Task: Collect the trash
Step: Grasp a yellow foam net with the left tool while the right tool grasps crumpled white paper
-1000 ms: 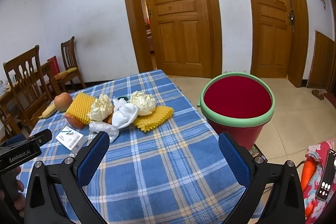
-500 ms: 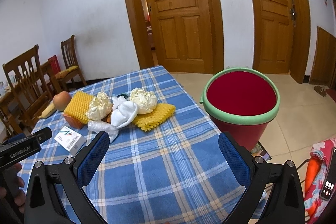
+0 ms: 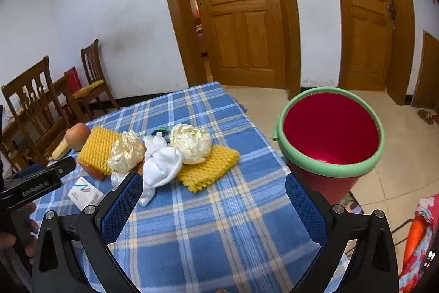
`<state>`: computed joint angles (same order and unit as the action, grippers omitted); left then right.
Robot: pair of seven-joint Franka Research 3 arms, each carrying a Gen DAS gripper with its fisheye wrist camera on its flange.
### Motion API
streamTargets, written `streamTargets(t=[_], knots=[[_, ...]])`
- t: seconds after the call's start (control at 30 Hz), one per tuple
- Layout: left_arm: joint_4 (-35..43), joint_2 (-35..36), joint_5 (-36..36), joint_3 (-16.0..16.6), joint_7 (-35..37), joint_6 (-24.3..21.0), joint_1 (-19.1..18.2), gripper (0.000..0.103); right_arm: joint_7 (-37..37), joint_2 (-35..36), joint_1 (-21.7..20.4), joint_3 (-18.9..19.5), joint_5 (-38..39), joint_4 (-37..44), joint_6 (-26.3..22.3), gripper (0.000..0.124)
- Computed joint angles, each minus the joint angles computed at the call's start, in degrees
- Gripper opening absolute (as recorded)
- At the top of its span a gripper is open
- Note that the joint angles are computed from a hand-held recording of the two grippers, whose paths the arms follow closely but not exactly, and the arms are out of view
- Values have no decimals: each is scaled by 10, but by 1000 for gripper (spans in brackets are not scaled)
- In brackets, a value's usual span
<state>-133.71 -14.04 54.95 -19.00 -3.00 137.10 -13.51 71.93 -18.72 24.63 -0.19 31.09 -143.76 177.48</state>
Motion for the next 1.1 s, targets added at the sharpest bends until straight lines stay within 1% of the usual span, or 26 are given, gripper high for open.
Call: streamTargets(t=[0.07, 0.1, 0.17, 0.23, 0.27, 0.33, 0.37, 0.47, 0.53, 0.57, 0.67, 0.7, 0.77, 0.83, 0.93, 0.97, 1.03, 1.07, 1.1], knots=[[7, 11, 6, 6, 7, 15, 5, 99, -18, 13, 23, -18, 14, 14, 2, 103], [11, 17, 8, 10, 12, 22, 7, 98, -18, 19, 18, -11, 11, 19, 4, 103], [17, 29, 11, 16, 22, 37, 11, 96, 7, 31, -17, 24, -18, 28, 6, 103], [25, 43, 9, 25, 40, 58, 15, 93, 26, 40, -30, 38, -34, 36, 3, 103], [28, 49, 10, 29, 50, 73, 17, 92, 44, 46, -45, 51, -49, 41, -2, 103], [32, 57, 8, 34, 66, 87, 19, 90, 79, 55, -70, 71, -80, 49, -7, 103], [33, 60, 4, 36, 76, 93, 20, 88, 108, 60, -90, 88, -106, 54, -10, 103], [31, 67, -6, 44, 96, 120, 25, 83, 157, 76, -112, 102, -159, 71, -23, 103], [28, 69, -12, 50, 102, 145, 31, 78, 187, 83, -121, 106, -194, 81, -29, 99], [26, 71, -17, 53, 107, 157, 34, 74, 194, 89, -119, 104, -203, 88, -31, 98], [20, 79, -42, 61, 127, 192, 42, 64, 186, 110, -96, 83, -198, 110, -47, 86], [20, 79, -39, 60, 125, 193, 44, 63, 186, 118, -92, 80, -200, 119, -54, 78], [21, 81, -27, 57, 120, 192, 47, 61, 187, 133, -88, 75, -208, 134, -68, 72], [19, 79, -19, 55, 114, 195, 49, 59, 170, 146, -77, 67, -195, 148, -81, 64], [19, 76, -14, 53, 111, 193, 50, 55, 126, 164, -65, 58, -156, 169, -102, 56], [19, 76, -12, 52, 108, 192, 50, 54, 99, 171, -61, 55, -127, 179, -113, 55], [19, 72, -8, 50, 106, 188, 49, 50, 84, 178, -60, 54, -107, 190, -132, 54], [20, 71, -2, 48, 103, 185, 48, 45, 76, 181, -61, 53, -95, 195, -143, 52], [22, 67, 8, 44, 97, 177, 47, 35, 63, 184, -62, 52, -79, 199, -152, 50]])
